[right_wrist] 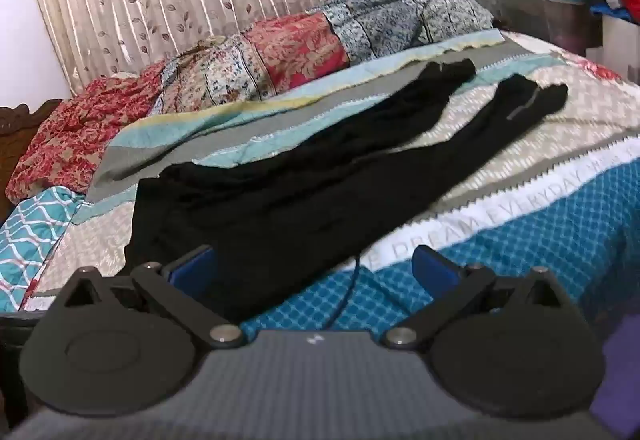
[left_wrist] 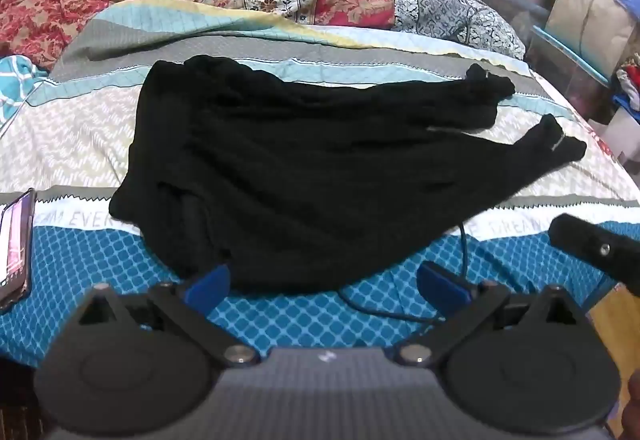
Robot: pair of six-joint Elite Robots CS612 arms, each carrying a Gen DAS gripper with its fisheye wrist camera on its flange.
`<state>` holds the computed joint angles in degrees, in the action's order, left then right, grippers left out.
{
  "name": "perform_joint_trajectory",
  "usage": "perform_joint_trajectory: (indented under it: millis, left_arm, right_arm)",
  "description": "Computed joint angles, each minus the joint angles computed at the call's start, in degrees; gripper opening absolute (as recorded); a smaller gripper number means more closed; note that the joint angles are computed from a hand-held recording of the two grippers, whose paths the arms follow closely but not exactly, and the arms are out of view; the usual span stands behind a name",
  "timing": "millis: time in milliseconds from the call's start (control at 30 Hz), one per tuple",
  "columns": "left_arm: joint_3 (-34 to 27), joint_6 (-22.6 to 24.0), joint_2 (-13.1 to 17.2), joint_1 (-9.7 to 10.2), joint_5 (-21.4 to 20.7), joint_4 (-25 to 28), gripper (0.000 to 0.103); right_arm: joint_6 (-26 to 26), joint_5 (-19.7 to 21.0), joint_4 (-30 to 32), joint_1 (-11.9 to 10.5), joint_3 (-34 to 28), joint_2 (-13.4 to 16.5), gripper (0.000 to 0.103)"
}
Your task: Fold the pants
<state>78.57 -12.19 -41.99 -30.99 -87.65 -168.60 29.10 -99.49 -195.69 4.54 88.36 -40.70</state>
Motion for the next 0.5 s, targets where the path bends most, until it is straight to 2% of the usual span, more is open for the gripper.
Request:
perform_joint_trajectory:
  millis: [133, 200, 267, 500]
  left_arm:
    - [1.5, 1.6, -0.3, -0.61, 1.4, -1.7, 0.103]
    - [1.2, 0.6, -0.8, -1.09, 2.5, 1.9, 0.103]
    - [1.6, 0.1, -1.0, -1.29, 3.1, 2.1, 0.103]
    - [0.6, -1.4, -1.0, -1.0, 3.6, 5.3, 0.103]
  right_arm:
    - [0.7, 0.2, -2.2, -0.1, 1.4, 0.0, 0.103]
    - [1.1, 0.1, -2.6, 0.0, 2.7, -0.4, 0.103]
    - [1.8, 0.7, 1.3, -0.3, 2.0, -0.9, 0.103]
    - [2.4, 1.6, 2.0, -0.6, 2.0, -0.9, 0.103]
